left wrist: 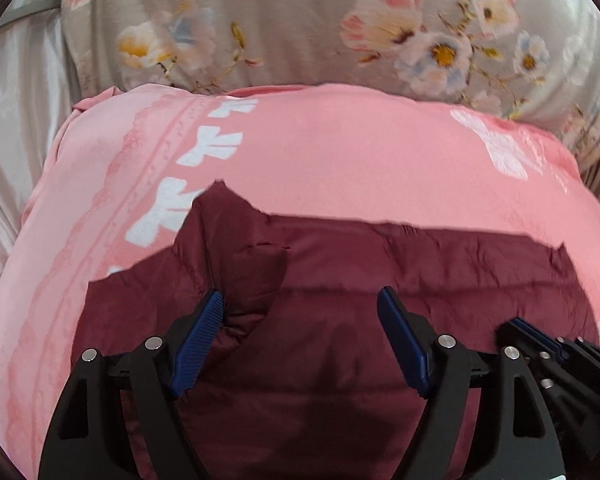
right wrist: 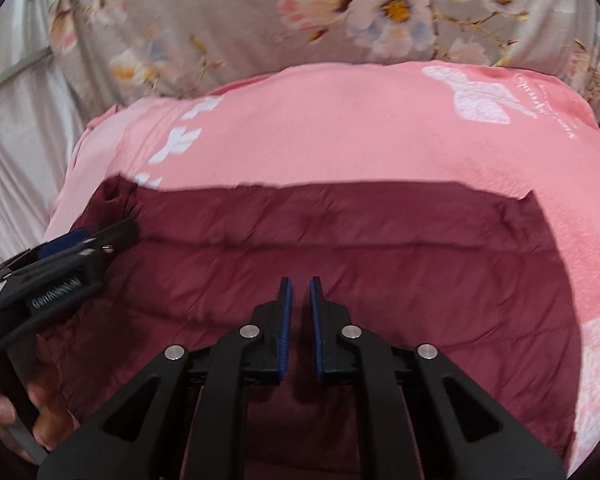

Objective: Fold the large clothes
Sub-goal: 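Grasp the jacket's quilted edge with both grippers side by side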

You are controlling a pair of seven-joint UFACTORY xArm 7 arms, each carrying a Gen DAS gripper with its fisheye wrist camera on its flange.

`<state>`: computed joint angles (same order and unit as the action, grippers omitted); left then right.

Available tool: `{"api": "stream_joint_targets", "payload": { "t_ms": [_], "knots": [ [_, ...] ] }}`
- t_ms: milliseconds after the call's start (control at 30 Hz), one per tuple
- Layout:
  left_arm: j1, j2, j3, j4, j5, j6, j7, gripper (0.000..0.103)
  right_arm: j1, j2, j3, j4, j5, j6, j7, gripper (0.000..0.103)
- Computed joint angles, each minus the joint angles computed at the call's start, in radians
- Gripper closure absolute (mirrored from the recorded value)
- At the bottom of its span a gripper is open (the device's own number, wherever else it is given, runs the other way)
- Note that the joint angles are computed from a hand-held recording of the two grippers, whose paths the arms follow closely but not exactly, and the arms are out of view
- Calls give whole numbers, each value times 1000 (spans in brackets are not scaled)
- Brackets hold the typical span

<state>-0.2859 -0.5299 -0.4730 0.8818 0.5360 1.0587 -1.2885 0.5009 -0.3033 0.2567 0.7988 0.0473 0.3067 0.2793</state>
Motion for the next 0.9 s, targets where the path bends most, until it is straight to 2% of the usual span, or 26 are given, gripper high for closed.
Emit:
{"api": "stream_joint_targets", "payload": {
  "t_ms": [33,100,200,267,367,467,633,700,900],
  "knots": [
    [6,12,-31,20,15,40,-11,28,-36,-5,45,-11,-64,-6,44,94],
    [10,-19,-60,37,59,76,-43,28,-64,-14,77,-28,-134,-22,81,94],
    [53,-85,-76,83,134,152,-38,27,-34,-21,47,-43,-119,-33,70,94],
    [81,-136,-52,97,147,170,-22,27,-14,-29,33,-55,-92,-36,69,94],
    [89,-175,-8,75,86,123,6,27,12,-37,12,-59,-51,-35,54,94],
    [80,-148,-29,43,10,76,16,27,37,-36,-5,-53,-11,-27,31,93],
    [34,-6,-51,1,-83,-1,-22,31,17,-23,16,-52,-30,-29,36,93],
    [10,31,-38,-15,-90,-23,-37,31,11,-19,21,-60,-38,-40,41,94],
    [-30,104,-68,-15,26,34,-132,27,-29,-9,67,-89,-103,-90,101,94]
  ]
}}
